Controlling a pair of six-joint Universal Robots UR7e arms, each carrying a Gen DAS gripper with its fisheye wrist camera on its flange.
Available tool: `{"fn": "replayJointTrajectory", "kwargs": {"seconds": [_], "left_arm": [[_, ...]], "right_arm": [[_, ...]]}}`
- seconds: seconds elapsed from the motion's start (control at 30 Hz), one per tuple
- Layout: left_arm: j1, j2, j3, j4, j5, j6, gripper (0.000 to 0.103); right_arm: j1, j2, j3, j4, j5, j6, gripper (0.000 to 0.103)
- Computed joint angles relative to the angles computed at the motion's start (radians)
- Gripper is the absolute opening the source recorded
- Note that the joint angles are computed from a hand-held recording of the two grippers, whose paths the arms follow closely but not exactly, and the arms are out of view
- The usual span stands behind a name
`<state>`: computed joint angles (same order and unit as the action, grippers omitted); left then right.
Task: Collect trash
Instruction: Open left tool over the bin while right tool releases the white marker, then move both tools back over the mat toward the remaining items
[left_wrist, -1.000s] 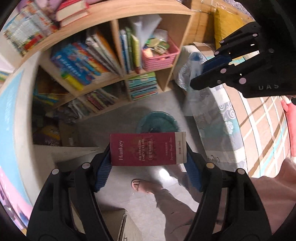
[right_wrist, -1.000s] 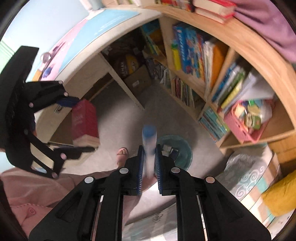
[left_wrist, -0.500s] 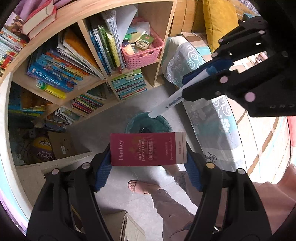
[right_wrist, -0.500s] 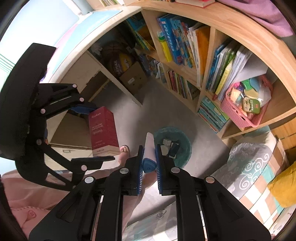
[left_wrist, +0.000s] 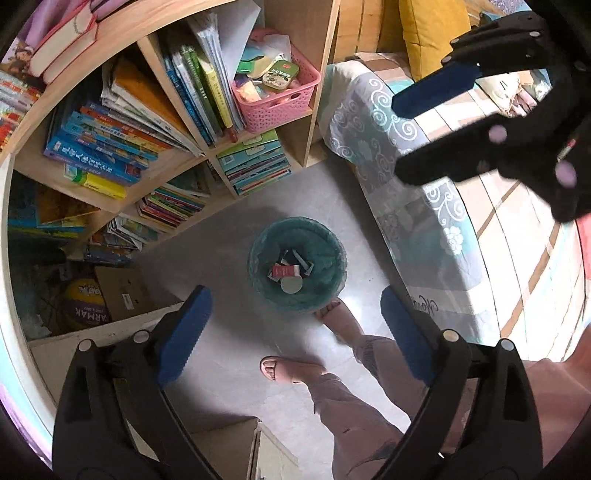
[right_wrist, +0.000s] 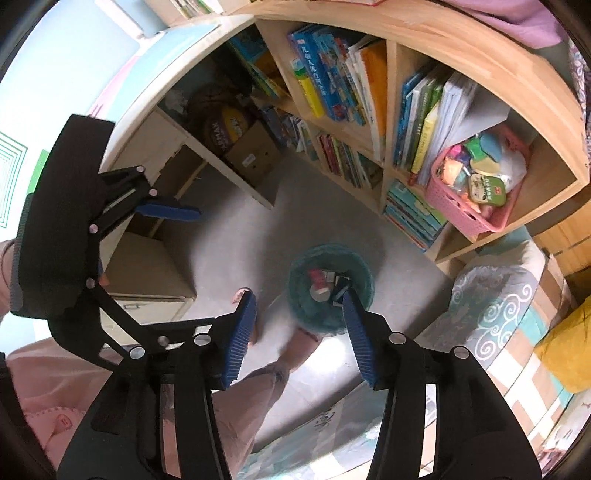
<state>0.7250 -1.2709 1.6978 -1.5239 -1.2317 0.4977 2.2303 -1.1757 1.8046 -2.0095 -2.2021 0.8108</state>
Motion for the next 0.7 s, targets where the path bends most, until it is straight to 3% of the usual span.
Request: {"fn": "replayJointTrajectory", "kwargs": {"seconds": [0.27,0.53,0.7], "left_arm": [[0.026,-0.021,-0.056,0.015,0.046,-0.037,0.091],[0.089,-0.045,-0.171,0.034,0.14,-0.106,0.091],[0.152,-0.064,-0.266,0.057,0.219,-0.148,0.091]], "right_arm": [[0.003,0.033,-0.051,0.009,-0.005,-0.058,0.051],[0.002,0.18,-0.235,0.005,0.009,-0.262,0.051],[0.001,0.34,-0.441,0.02,0.024,-0.427,0.054]]}}
